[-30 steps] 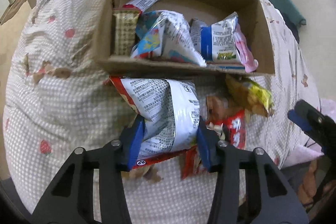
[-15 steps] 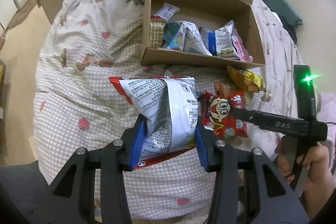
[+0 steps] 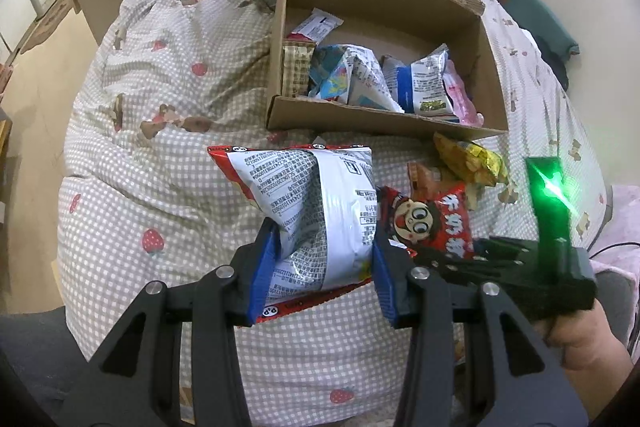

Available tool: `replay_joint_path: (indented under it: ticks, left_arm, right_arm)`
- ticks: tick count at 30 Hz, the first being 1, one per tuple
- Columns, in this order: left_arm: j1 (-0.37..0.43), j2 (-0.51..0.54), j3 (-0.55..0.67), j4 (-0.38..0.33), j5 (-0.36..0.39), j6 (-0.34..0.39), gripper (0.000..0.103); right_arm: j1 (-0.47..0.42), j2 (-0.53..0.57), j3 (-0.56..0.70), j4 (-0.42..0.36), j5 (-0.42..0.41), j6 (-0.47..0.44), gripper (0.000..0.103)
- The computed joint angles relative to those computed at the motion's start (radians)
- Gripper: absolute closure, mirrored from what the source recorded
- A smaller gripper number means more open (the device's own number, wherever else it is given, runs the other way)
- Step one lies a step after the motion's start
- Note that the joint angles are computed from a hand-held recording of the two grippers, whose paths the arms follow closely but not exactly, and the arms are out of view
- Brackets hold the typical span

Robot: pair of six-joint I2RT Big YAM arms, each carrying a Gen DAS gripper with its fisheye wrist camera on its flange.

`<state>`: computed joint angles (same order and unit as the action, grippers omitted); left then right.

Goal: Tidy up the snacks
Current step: 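Lift both held bags and lower them into the box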

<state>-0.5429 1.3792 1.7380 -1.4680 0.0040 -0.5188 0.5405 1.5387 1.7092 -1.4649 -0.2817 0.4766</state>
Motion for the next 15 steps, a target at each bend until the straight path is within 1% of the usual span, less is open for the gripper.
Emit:
replay_joint_path:
  ticks: [2, 5, 8, 10, 13, 15]
  left_arm:
    - [0.003, -0.001, 0.001, 0.0, -0.004, -0.006, 0.063]
    - [0.008, -0.005, -0.003, 0.001, -0.014, -0.017, 0.063]
    - [0.01, -0.008, -0.007, 0.004, -0.023, -0.03, 0.063]
    - [0.008, -0.009, -0.007, 0.005, -0.039, -0.031, 0.063]
    - [0.005, -0.018, -0.012, 0.017, -0.065, -0.032, 0.063]
    - [0.003, -0.025, -0.015, 0.024, -0.097, -0.033, 0.063]
  right_arm:
    - [0.002, -0.029, -0.016, 0.003, -0.004, -0.01, 0.061]
    - [-0.005, -0.075, -0.038, 0.01, -0.032, -0.027, 0.064]
    - [-0.015, -0.125, -0.055, 0.068, -0.063, -0.021, 0.065]
    - [-0.014, -0.151, -0.057, 0.111, -0.061, -0.022, 0.066]
    - [-0.022, -0.159, -0.046, 0.162, -0.068, -0.018, 0.068]
    - [-0.036, -0.173, -0.047, 0.192, -0.079, -0.018, 0.068]
